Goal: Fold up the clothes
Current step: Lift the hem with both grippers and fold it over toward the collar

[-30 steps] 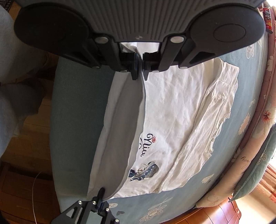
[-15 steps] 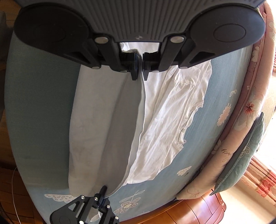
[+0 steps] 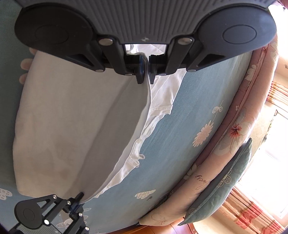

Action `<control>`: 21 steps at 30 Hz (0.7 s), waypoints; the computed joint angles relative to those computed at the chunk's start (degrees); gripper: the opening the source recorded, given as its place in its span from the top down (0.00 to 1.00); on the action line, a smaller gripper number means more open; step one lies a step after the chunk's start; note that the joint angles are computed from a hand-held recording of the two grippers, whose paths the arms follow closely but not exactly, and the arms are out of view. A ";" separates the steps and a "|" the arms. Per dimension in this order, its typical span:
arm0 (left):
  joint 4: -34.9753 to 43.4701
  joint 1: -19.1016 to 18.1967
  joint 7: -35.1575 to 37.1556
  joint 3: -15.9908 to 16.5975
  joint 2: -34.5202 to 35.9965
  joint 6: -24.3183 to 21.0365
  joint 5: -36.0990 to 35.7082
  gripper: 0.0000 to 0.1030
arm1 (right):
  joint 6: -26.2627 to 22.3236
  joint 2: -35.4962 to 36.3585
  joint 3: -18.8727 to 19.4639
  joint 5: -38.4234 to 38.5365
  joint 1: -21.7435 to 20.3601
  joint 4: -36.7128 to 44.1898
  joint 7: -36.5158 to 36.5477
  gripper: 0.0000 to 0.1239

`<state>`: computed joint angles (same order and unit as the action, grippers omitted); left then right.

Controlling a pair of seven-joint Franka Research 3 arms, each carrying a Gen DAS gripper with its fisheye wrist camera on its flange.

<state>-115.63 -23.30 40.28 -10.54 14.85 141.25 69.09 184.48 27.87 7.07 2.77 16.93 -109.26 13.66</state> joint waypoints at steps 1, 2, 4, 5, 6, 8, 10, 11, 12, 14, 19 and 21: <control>0.86 0.04 0.22 0.26 0.82 -0.54 0.28 0.95 | -0.18 1.49 0.08 0.12 0.13 1.98 0.13 0.97; 1.58 -0.06 0.55 0.54 1.52 -1.13 0.89 0.95 | -0.34 2.62 -0.07 0.30 0.46 3.55 0.40 0.97; 2.61 -0.07 1.04 1.02 2.59 -1.82 1.48 0.95 | -0.74 5.33 -1.02 0.55 1.64 7.32 1.13 0.97; 3.12 0.13 1.22 1.26 3.05 -1.85 1.23 0.94 | -1.14 6.48 -1.11 0.63 1.87 9.01 1.35 0.97; 3.65 0.39 1.16 1.54 3.51 -1.70 0.88 0.94 | -1.60 7.43 -1.28 0.75 2.16 10.48 1.67 0.97; 4.88 0.97 1.58 1.99 4.57 -1.15 -0.29 0.91 | -3.42 9.28 -2.77 0.84 3.66 13.60 2.70 0.97; 6.14 1.27 2.72 2.40 5.91 -0.97 -1.47 0.91 | -4.40 10.82 -2.54 0.46 3.55 15.70 2.50 0.97; 6.62 1.28 3.08 2.68 6.46 -0.78 -1.64 0.91 | -4.72 11.47 -2.63 0.34 3.67 16.56 2.52 0.97; 7.02 1.29 3.24 2.96 6.95 -0.52 -1.80 0.91 | -5.03 12.11 -2.75 0.23 3.80 17.40 2.55 0.97; 7.79 1.37 3.65 3.40 7.83 -0.02 -2.50 0.91 | -6.59 13.49 -3.70 0.10 4.64 19.50 3.23 0.97; 9.60 1.69 4.58 4.47 9.76 1.35 -4.41 0.88 | -8.14 16.14 -4.87 -0.50 5.63 22.86 4.30 0.97; 10.05 1.71 4.91 4.88 10.30 1.70 -4.96 0.88 | -8.66 16.99 -5.26 -0.69 5.98 23.93 4.85 0.97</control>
